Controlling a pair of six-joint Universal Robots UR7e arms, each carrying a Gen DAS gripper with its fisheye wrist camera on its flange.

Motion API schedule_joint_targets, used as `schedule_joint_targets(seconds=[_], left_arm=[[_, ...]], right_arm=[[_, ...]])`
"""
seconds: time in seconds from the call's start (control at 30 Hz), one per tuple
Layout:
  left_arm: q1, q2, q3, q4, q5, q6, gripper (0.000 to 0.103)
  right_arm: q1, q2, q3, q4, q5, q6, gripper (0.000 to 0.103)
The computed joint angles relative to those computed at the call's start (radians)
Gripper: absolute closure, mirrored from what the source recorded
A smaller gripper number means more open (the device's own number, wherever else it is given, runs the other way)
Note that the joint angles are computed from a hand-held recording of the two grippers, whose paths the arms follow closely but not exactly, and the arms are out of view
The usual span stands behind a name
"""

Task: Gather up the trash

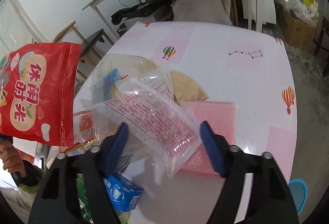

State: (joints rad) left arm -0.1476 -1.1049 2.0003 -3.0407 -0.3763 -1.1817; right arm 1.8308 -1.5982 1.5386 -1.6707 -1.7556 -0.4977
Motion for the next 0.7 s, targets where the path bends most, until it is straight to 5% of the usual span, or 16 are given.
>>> schedule_joint_targets(seconds=[0.4, 0.7], left_arm=[[-0.011, 0.006, -0.050, 0.101, 0.024, -0.010, 0.103], [-0.006, 0.026, -0.093, 0.151, 0.024, -0.005, 0.103]], right_arm=[[-0.032, -0.021, 0.010, -0.008, 0.008, 0.029, 0.092], [-0.059, -0.050, 0.001, -0.029, 0.042, 0.042, 0.099]])
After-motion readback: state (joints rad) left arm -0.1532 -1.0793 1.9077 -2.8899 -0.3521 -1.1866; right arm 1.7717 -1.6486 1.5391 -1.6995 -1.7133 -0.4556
